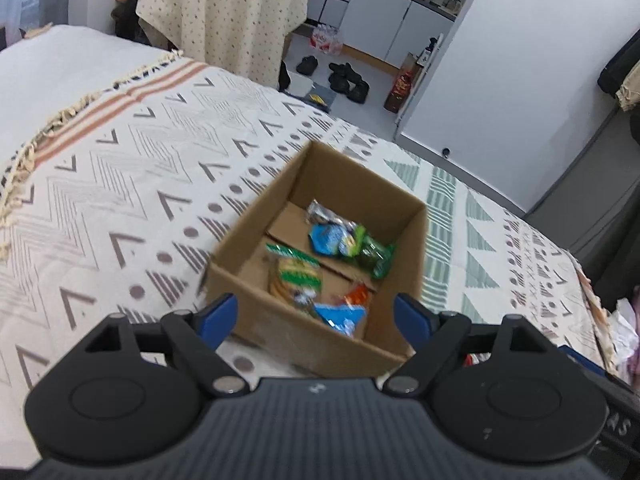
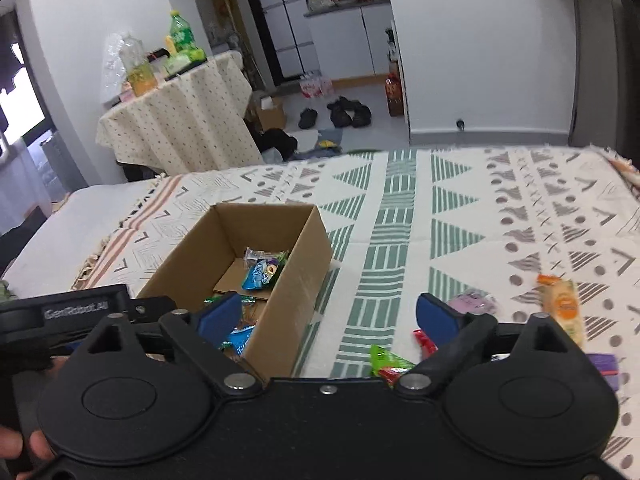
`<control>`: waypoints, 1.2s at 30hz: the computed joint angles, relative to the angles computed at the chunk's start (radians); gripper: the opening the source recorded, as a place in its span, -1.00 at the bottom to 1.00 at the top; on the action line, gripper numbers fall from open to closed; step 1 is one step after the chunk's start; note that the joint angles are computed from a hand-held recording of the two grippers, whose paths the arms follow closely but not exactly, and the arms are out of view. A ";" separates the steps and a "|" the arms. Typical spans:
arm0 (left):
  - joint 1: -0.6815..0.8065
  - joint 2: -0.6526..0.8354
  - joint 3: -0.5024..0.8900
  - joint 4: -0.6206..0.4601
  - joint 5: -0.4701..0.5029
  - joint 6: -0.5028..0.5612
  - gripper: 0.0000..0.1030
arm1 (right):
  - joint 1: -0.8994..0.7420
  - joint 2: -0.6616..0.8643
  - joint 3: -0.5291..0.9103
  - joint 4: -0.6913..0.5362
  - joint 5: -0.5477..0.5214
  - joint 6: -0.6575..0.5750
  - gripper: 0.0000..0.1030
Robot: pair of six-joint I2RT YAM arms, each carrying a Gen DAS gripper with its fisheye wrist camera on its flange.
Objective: Organize snacks
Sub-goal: 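Withdraw both tools from the box toward the remaining snacks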
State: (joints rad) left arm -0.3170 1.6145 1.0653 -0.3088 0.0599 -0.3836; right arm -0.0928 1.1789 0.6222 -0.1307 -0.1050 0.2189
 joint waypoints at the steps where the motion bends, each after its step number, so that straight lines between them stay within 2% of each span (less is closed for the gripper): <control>1: -0.007 -0.011 -0.003 -0.010 -0.001 -0.006 0.82 | -0.005 -0.028 -0.011 -0.014 0.007 -0.015 0.96; 4: -0.027 -0.061 -0.047 0.020 0.019 -0.011 1.00 | -0.040 -0.113 -0.049 -0.038 -0.009 -0.042 1.00; 6: -0.045 -0.090 -0.071 0.034 0.025 -0.020 1.00 | -0.073 -0.151 -0.062 -0.059 -0.033 -0.054 1.00; 9: -0.096 -0.111 -0.073 0.009 -0.027 -0.031 1.00 | -0.111 -0.220 -0.090 -0.092 -0.056 -0.076 1.00; 17: -0.166 -0.185 -0.123 -0.012 -0.014 -0.089 1.00 | -0.297 -0.443 -0.165 -0.278 -0.170 -0.174 1.00; 19: -0.184 -0.194 -0.126 -0.022 -0.025 -0.103 1.00 | -0.342 -0.472 -0.169 -0.321 -0.164 -0.177 1.00; 21: -0.208 -0.202 -0.129 -0.025 -0.040 -0.120 1.00 | -0.386 -0.493 -0.176 -0.345 -0.157 -0.183 1.00; 24: -0.245 -0.208 -0.139 -0.020 -0.055 -0.158 1.00 | -0.472 -0.521 -0.181 -0.385 -0.212 -0.191 1.00; 28: -0.316 -0.175 -0.103 -0.084 -0.160 -0.214 1.00 | -0.559 -0.546 -0.196 -0.402 -0.263 -0.188 1.00; 32: -0.346 -0.145 -0.096 -0.078 -0.153 -0.221 1.00 | -0.594 -0.529 -0.213 -0.384 -0.263 -0.174 1.00; 36: -0.381 -0.123 -0.106 -0.035 -0.165 -0.221 1.00 | -0.633 -0.446 -0.220 -0.339 -0.290 -0.127 0.98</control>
